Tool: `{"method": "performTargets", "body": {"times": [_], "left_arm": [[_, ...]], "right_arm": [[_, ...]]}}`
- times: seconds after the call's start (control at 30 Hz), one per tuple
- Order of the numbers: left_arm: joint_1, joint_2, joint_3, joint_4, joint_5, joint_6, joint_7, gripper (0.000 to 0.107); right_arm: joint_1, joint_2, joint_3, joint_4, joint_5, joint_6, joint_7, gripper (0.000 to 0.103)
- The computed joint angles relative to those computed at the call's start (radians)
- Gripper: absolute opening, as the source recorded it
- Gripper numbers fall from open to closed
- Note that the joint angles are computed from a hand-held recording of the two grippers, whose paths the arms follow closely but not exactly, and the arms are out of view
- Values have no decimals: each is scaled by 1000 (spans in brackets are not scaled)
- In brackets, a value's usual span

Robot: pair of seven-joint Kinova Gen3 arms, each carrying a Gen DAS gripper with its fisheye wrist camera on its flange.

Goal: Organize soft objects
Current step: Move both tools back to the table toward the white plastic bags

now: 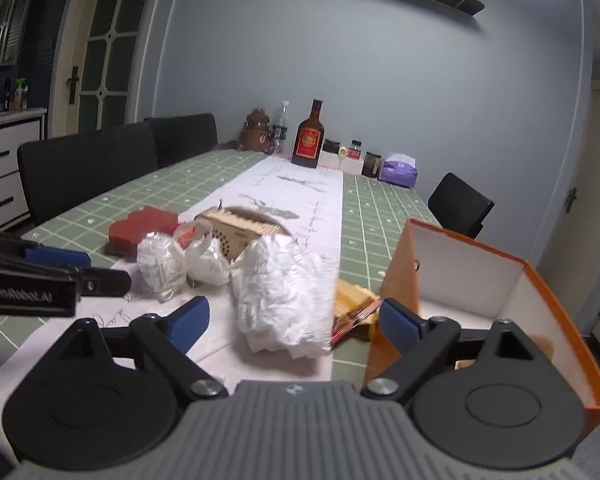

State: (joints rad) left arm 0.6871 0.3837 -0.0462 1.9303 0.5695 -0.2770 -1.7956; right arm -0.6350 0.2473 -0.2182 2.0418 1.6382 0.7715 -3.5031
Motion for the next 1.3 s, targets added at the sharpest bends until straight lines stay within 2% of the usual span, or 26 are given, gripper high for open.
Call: {"method": "performTargets", "body": {"times": [0.03,0.17,0.27,0.33,0.43,0.5,0.67,0.87,1.0,1.13,1.3], "left_arm": [[-10,-1,10,15,-11,-15,9,66],[13,19,-25,3,15,-9,-33,66],[-49,37,29,4,-55,-29,-5,68],[-56,50,27,-7,-69,-35,1,77],[-48,72,-2,-37,-66,-34,-19,82],[-56,89,-7,-57,-84,-41,-33,83],[41,148,-161,-167,-13,49,-175,85],[189,233,-371,-287,-66,178,-278,85],[173,275,-389,-369,-142,283,-253,84],[242,339,-506,-438,-205,378,-202,82],[233,365,-506,-469,-255,424,-130,81]], "right_arm": [[-2,19,0,-12,-3,3,-1,90],[-14,85,8,-44,31,19,-51,90],[-8,120,19,-75,28,2,-40,90],[8,143,32,-106,11,-26,-17,90],[26,177,57,-163,-44,-66,51,92],[32,200,81,-202,-82,-88,93,98],[49,238,137,-273,-158,-170,176,98],[50,262,204,-312,-203,-272,224,98],[39,271,236,-319,-170,-302,191,96],[70,282,237,-329,-174,-368,195,96],[78,290,247,-321,-137,-407,156,94]]}}
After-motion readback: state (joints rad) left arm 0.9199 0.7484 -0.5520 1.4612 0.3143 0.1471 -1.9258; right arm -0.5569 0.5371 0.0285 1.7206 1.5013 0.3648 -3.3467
